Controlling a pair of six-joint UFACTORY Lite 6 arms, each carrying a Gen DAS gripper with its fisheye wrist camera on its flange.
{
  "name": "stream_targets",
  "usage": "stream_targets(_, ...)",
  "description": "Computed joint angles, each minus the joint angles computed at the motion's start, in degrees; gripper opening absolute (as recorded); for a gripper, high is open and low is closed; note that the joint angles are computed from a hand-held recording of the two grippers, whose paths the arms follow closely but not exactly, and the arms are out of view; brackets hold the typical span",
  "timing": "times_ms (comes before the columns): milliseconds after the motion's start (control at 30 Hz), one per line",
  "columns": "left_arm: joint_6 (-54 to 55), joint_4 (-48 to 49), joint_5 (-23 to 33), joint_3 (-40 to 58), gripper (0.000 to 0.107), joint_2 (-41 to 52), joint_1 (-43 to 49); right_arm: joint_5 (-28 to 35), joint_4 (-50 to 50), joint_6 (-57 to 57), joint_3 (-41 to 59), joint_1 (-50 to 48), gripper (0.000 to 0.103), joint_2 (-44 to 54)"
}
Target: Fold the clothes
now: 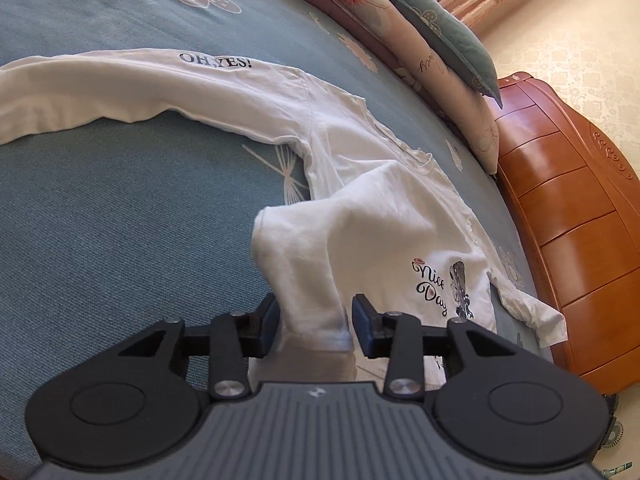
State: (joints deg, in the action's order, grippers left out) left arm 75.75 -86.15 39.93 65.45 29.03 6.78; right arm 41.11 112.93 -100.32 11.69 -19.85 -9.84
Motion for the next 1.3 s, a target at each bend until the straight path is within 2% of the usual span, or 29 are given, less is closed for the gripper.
stream_targets(33,0.6,-0.3,0.2,0.0,0.042,0.2,-0.2,2.9,-0.6,-0.1,-0.2,-1.3,0.072,1.4)
stream_targets(200,1.5,-1.2,0.3,1.0,0.046,2.1,-1.6,8.6,4.7,-5.4,1.2,2.6,0.072,8.3)
stream_targets(267,1.8,-1.7,-0.3,1.0,0.045,2.4,-2.2,11.5,6.4,-7.6,2.1,4.6,0.068,11.4)
stream_targets(300,2.4,-2.0,-0.7,0.7,0.043,2.2,-2.5,11.5,8.3,-9.0,2.2,6.1,0.061,11.7)
stream_targets(333,3.3,-2.1,-1.3,0.3,0.041,1.7,-2.9,11.6,9.2,-9.9,2.3,7.0,0.047,12.0)
stream_targets(367,4.2,-2.2,-1.9,-0.2,0.025,1.1,-3.3,12.2,9.1,-10.3,2.1,7.0,0.038,11.7)
stream_targets(400,5.2,-2.5,-2.4,-0.8,0.02,0.3,-3.6,12.9,9.0,-10.7,1.9,7.0,0.025,11.4)
stream_targets(433,6.5,-2.9,-2.8,-1.8,0.02,-1.0,-3.9,13.4,7.9,-9.9,1.5,5.8,0.018,9.6)
stream_targets(500,8.5,-4.2,-2.7,-3.8,0.018,-3.7,-4.2,14.4,5.4,-8.1,0.7,3.2,0.011,6.0)
stream_targets(767,6.0,-3.2,4.9,-8.7,0.013,-15.3,-3.0,18.4,-7.7,4.1,0.7,-9.7,0.008,-8.9)
stream_targets(967,-2.9,5.7,3.8,-10.3,0.014,-18.4,-3.0,16.7,-20.3,12.5,1.8,-18.8,0.008,-15.0)
stream_targets(1067,-10.8,13.9,0.1,-9.8,0.02,-16.1,-3.4,9.9,-24.4,15.8,1.5,-18.0,0.011,-13.4)
stream_targets(1200,-23.3,25.6,-5.4,-8.7,0.026,-14.4,-3.6,-5.9,-27.0,21.6,-0.2,-11.1,0.023,-14.2)
stream_targets(1233,-23.9,26.7,-5.9,-8.8,0.028,-15.2,-3.5,-8.8,-27.6,22.6,-0.7,-10.1,0.029,-15.0)
stream_targets(1300,-23.7,26.7,-4.9,-8.3,0.034,-16.7,-2.5,-9.5,-28.0,23.0,-1.6,-11.2,0.037,-17.3)
